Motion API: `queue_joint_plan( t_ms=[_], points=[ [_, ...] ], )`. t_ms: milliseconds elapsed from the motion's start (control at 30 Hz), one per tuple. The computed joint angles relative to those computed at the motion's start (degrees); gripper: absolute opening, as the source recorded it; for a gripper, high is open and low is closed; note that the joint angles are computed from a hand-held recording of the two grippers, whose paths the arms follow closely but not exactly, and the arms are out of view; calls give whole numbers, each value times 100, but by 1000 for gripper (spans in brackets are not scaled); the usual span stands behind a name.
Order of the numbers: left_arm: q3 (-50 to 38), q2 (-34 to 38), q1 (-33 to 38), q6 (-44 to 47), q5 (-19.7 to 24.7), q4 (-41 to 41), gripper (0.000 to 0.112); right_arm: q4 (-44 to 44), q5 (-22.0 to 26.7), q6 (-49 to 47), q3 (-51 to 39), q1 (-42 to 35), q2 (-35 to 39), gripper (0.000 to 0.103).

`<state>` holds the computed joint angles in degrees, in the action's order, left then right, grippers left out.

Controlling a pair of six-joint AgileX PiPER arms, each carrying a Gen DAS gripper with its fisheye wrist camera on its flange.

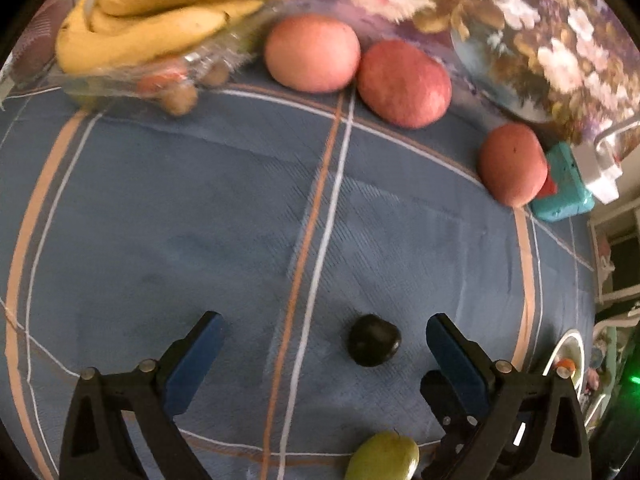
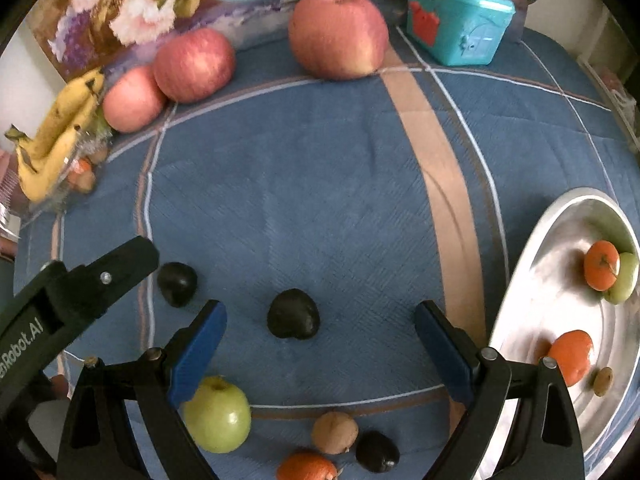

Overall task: Organize fruits
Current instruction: 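Grasp a dark plum with the left gripper while the right grasps another plum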

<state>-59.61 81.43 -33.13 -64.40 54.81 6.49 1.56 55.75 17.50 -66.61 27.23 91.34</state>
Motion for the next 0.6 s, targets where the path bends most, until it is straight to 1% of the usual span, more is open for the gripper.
queue_joint_plan(
  t_ms=[33, 100, 167, 200, 267, 300, 367, 400, 467, 600],
  points=[
    [10, 31, -4, 30, -40, -25, 95, -38, -16, 21, 26, 9, 27, 95],
    [-90, 116, -74, -12, 92, 84, 91, -69, -39, 36, 70, 9, 64, 95],
    [-132, 117, -106, 42, 92, 103, 79, -96, -61, 55, 75, 24, 85, 95],
    [-131, 88, -95, 113, 33, 44, 75, -109, -65, 61, 81, 30, 83, 95],
    [-141, 66, -56, 355, -94, -144, 59, -128, -76, 71, 88, 40, 87, 95],
    [-180, 99, -54, 444, -116, -201, 56, -140, -83, 75, 97, 43, 88, 95],
    [-234, 164, -62, 580, -137, -288, 43, -170, -102, 143, 87, 98, 119, 95],
    [-243, 193, -68, 617, -146, -334, 40, -164, -102, 143, 90, 98, 120, 95],
    [-253, 215, -43, 693, -187, -407, 31, -162, -120, 185, 65, 135, 163, 95],
    [-194, 162, -3, 696, -244, -460, 29, -166, -108, 169, 75, 126, 156, 95]
  ],
)
